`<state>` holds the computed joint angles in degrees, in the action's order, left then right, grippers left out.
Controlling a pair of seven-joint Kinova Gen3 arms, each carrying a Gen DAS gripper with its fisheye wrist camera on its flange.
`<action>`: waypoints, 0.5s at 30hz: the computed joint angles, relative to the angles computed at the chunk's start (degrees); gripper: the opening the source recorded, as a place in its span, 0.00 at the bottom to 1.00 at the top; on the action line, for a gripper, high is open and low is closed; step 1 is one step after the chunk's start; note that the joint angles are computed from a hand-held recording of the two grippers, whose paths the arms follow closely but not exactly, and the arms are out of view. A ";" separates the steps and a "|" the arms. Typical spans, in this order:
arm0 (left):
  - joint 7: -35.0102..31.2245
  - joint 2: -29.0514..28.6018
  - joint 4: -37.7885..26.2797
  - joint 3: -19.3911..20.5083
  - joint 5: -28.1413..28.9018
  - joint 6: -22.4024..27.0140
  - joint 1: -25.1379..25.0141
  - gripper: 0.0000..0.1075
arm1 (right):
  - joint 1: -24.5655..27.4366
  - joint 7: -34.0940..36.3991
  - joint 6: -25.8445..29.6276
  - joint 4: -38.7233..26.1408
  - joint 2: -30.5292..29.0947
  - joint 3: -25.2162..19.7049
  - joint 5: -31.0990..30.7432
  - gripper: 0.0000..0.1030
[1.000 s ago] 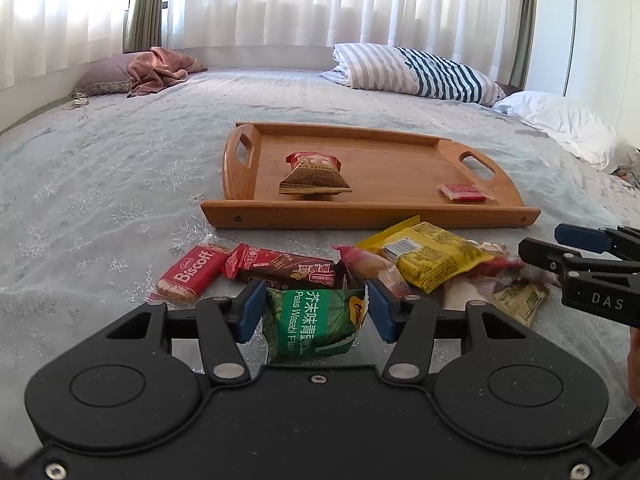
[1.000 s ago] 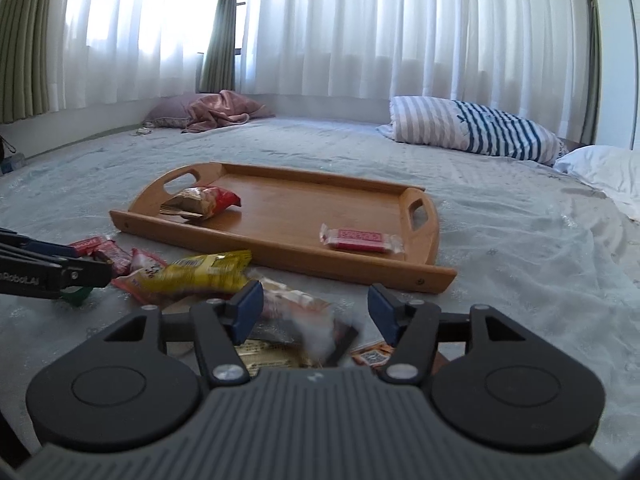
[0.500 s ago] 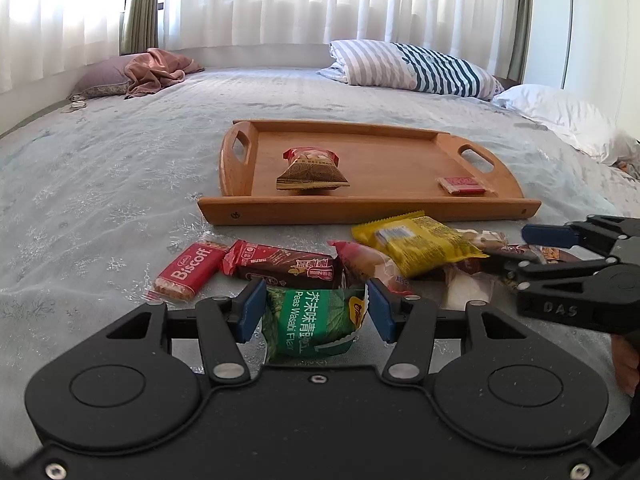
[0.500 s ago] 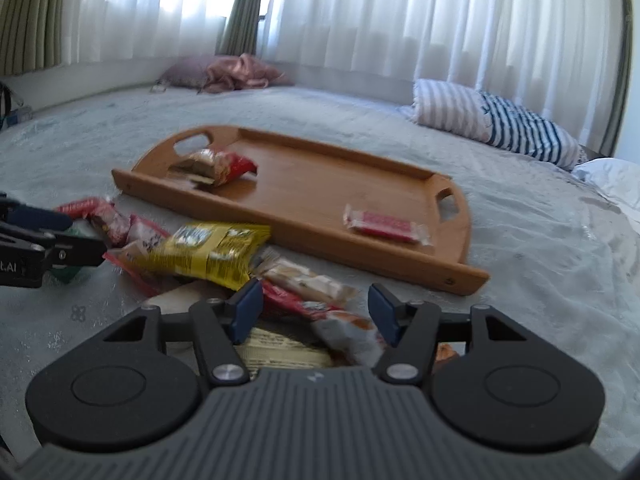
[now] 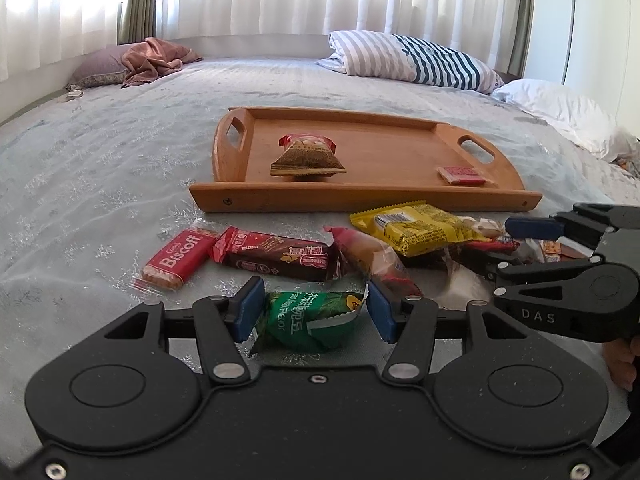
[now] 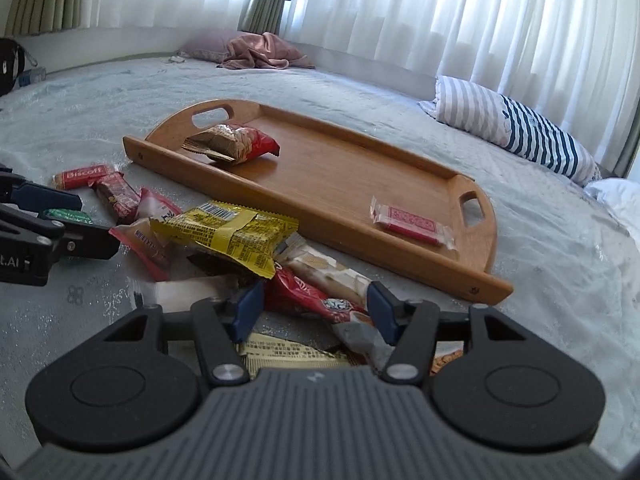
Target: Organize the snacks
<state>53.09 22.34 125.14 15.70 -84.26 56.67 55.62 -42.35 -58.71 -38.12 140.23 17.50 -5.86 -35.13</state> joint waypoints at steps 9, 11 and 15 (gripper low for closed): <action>1.24 -0.17 0.55 0.25 -0.01 0.69 0.34 0.57 | -2.96 2.17 -4.90 2.67 -1.05 -1.01 -3.79 0.26; 1.39 -0.17 0.70 0.27 0.11 0.94 0.40 0.61 | -3.07 3.84 -4.24 2.29 -1.36 -0.87 -5.02 0.28; 1.82 -0.26 0.98 0.35 -0.01 0.91 0.31 0.62 | -0.79 5.05 -0.90 0.87 -1.73 -0.41 -4.50 0.56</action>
<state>54.91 22.08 126.12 16.05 -84.27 57.59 55.92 -43.14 -53.66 -39.01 141.10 15.77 -6.27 -39.63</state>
